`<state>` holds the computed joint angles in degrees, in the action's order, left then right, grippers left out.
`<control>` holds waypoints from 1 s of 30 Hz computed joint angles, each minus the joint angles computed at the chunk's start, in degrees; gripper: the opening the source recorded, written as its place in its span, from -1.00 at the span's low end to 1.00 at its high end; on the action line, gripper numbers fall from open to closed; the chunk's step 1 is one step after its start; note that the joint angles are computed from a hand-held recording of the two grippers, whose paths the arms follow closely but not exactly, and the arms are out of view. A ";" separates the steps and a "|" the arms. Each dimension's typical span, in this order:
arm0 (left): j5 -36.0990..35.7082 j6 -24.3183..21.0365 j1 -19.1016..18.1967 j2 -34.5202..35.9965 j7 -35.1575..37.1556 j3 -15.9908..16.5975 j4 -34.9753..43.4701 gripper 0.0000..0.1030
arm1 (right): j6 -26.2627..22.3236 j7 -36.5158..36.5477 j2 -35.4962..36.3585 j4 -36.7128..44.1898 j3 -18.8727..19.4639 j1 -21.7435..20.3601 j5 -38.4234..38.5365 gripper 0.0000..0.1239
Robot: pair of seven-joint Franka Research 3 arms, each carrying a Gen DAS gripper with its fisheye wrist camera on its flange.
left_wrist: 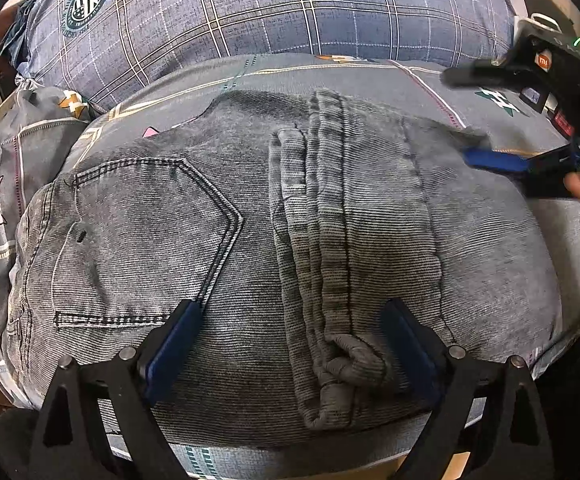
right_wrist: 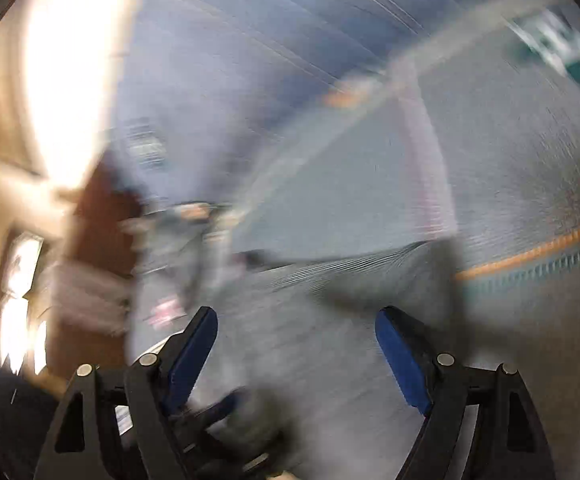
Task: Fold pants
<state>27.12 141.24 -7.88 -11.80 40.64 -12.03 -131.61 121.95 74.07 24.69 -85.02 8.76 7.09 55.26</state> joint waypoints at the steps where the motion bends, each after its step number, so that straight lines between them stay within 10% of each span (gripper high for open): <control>1: -0.25 0.15 -0.14 -0.43 0.07 0.00 -0.39 0.82 | 0.47 1.05 0.53 0.31 1.11 -1.16 1.89 0.32; 17: -4.22 9.57 1.81 -7.86 -0.58 0.94 -4.77 0.83 | -1.06 -11.38 -18.98 -26.78 -4.97 1.16 14.47 0.30; 25: -56.12 17.79 -20.00 -10.78 29.95 25.79 -9.66 0.81 | 4.02 -14.33 -22.67 -26.27 -4.69 4.90 8.31 0.30; 30: -73.94 16.24 -26.66 -11.99 40.06 29.35 -9.74 0.81 | 3.78 -16.06 -24.93 -30.34 -5.27 6.16 8.75 0.30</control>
